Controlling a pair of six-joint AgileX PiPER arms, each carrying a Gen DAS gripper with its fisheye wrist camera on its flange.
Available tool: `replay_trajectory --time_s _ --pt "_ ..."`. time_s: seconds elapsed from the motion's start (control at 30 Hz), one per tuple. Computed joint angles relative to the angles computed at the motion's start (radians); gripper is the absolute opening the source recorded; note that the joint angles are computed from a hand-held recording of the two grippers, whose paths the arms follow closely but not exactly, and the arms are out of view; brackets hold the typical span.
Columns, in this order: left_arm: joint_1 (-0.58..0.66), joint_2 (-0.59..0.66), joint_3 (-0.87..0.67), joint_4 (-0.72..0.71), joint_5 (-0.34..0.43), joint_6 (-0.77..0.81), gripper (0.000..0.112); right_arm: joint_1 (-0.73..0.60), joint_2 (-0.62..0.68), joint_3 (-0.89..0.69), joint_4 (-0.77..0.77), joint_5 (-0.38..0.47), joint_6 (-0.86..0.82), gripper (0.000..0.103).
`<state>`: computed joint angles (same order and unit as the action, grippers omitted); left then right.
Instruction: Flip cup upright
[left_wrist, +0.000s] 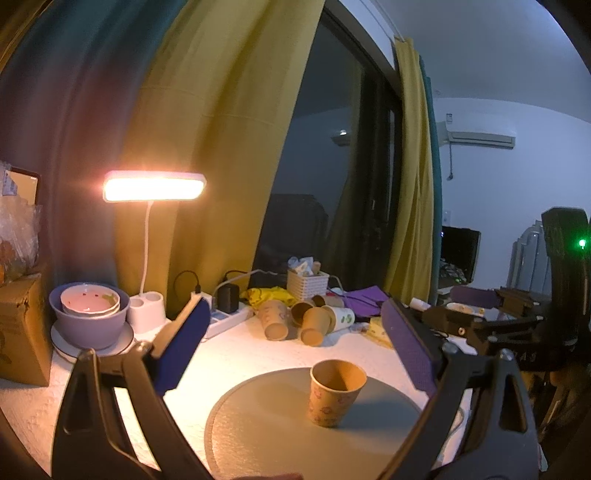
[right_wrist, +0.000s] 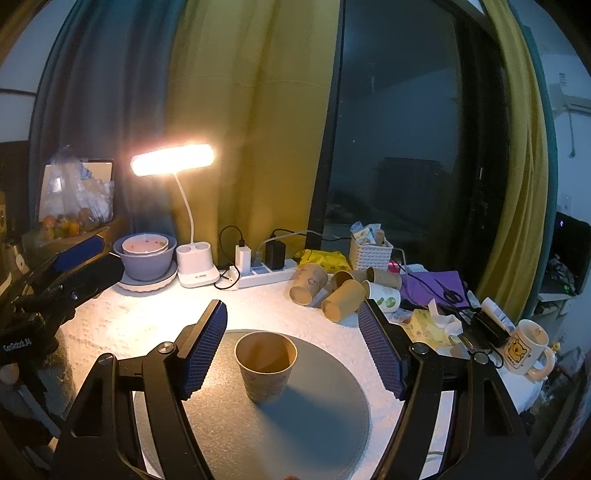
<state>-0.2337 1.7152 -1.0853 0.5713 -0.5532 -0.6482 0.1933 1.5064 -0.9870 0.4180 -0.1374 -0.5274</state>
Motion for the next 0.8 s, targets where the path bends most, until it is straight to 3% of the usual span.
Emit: replay_trajectory --time_s 0.8 --pt "-0.009 -0.007 0.014 -0.010 -0.003 0.022 0.095 -0.002 0.001 -0.001 -0.013 0.002 0.013 0.077"
